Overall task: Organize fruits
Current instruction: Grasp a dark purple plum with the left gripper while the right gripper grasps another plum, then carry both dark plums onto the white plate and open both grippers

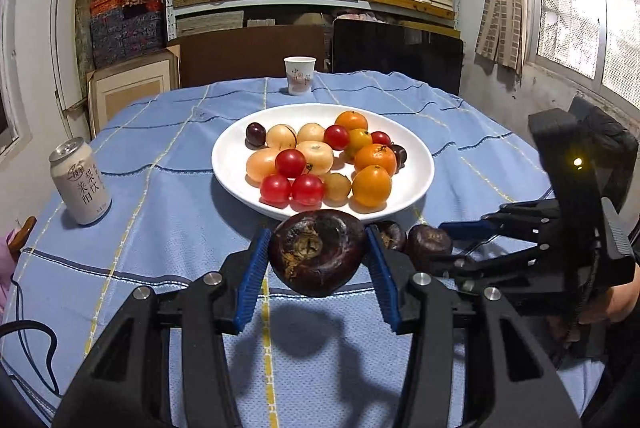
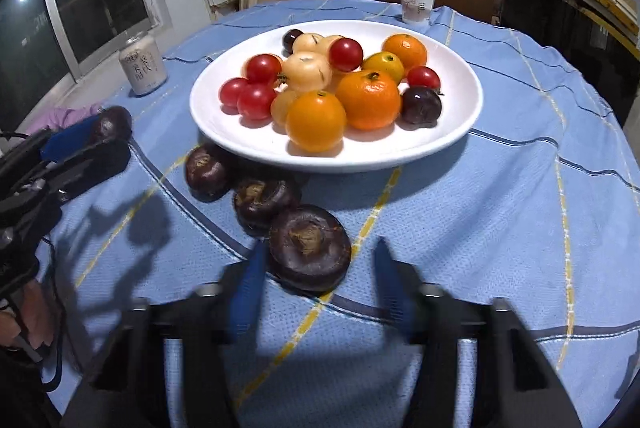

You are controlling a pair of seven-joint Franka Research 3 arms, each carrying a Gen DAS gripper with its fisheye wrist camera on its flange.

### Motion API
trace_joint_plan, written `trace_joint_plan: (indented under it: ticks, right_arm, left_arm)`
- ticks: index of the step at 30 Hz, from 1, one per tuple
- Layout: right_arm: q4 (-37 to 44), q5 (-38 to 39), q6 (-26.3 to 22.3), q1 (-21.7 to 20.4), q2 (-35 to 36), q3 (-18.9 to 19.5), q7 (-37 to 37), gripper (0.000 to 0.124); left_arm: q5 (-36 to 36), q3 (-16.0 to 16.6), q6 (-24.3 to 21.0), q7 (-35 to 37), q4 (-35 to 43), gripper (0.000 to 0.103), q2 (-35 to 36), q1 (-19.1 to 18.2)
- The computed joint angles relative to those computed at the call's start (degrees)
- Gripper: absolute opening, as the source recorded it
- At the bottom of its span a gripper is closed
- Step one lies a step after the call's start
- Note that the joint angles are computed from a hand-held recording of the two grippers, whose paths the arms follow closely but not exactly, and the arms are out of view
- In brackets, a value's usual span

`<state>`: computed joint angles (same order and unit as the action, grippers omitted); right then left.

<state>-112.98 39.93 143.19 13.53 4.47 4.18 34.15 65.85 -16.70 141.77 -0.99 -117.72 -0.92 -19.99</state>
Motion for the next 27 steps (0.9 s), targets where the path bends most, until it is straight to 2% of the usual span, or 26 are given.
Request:
trace_joint_plan:
  ticks: [7, 13, 18, 22, 27]
  right_arm:
    - [-1.33, 7.59, 0.62, -0.61, -1.65, -0.16, -5.34, 0.041]
    - [-2.45, 9.84, 0.35, -0.7, -3.47, -0.92, -6.69, 0.041]
    - [-0.12, 10.66, -0.39, -0.98, -4.09, -1.56, -7.93, 0.041]
    - [6.96, 8.79, 1.28, -0.5, -0.73, -1.01, -6.72, 0.041]
    - [21.26, 0.36, 1.71, 0.61, 9.29, 0.44, 1.2, 0.041]
  left_arm:
    - [-1.81, 0.65, 2.39, -0.11, -0.55, 0.048, 0.09, 0.7]
    - [-1.52, 0.49, 2.32, -1.12, -1.1, 0.048, -0.58, 0.84]
    - [-8.52, 1.39, 5.07, 6.43, 0.34, 0.048, -0.37, 2.1]
    - [-11.95, 2.52, 4.47, 13.48, 5.86, 0.048, 1.74, 3.49]
    - [-19.95, 4.75, 3.89, 22.24, 13.97, 0.048, 8.06, 5.22]
